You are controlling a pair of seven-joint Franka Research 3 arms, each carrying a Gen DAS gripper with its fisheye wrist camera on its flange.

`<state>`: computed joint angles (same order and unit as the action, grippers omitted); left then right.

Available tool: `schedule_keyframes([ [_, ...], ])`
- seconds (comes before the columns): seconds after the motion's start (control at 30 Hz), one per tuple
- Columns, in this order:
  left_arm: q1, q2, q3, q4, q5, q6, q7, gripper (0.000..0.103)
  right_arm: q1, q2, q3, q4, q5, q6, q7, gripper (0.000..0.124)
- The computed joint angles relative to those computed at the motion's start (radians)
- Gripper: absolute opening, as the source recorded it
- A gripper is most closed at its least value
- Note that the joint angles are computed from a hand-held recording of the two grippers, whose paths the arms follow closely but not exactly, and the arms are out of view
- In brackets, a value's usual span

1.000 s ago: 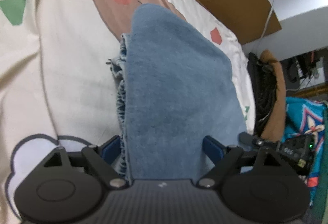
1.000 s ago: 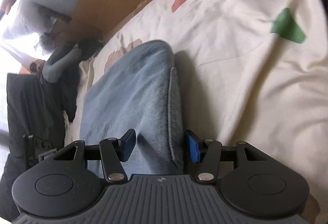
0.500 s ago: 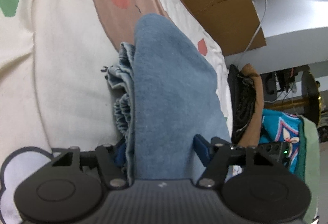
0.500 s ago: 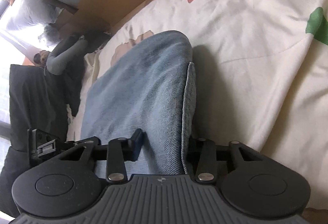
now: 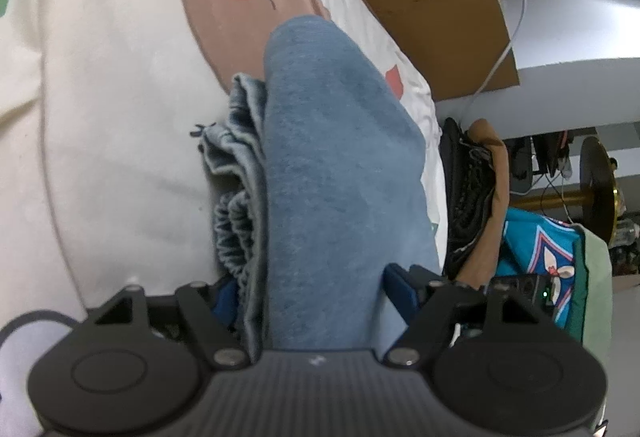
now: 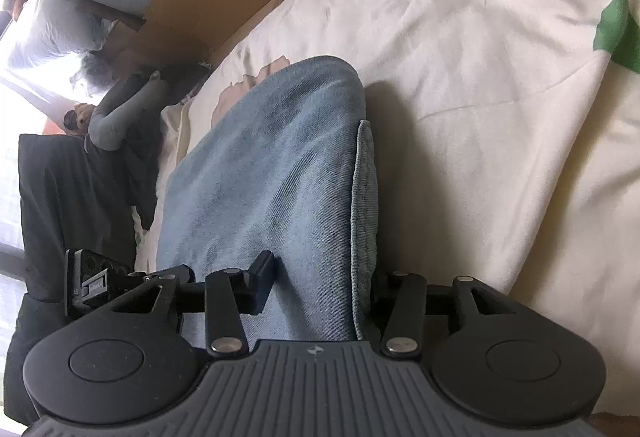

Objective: Fold clothes
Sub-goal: 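Grip the folded jeans stack with both grippers and lift it off the sheet, then carry the folded jeans with both grippers away from the bed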

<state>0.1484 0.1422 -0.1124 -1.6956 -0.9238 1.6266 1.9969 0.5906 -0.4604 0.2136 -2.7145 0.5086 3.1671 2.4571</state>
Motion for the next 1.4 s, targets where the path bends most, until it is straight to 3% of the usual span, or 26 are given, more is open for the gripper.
schedule_keyframes([
  [0.1,0.005,-0.01,0.003,-0.013,-0.016,0.003,-0.003,0.068,-0.028,0.013,0.03,0.01,-0.015,0.004,0.009,0.047],
  [0.27,0.005,-0.035,0.011,-0.021,-0.03,0.0,0.026,0.059,-0.071,-0.008,0.076,0.009,-0.053,0.017,0.027,0.027],
  [0.6,-0.03,-0.088,0.016,-0.021,-0.03,0.01,0.029,0.052,-0.203,-0.123,0.2,-0.002,-0.142,-0.064,0.14,0.025],
  [1.17,-0.091,-0.109,0.009,0.066,-0.025,0.029,-0.015,0.051,-0.302,-0.33,0.242,0.003,-0.3,-0.226,0.283,0.025],
  [1.4,-0.114,-0.121,0.0,0.098,-0.029,0.041,-0.032,0.051,-0.305,-0.401,0.219,0.014,-0.342,-0.293,0.286,0.025],
])
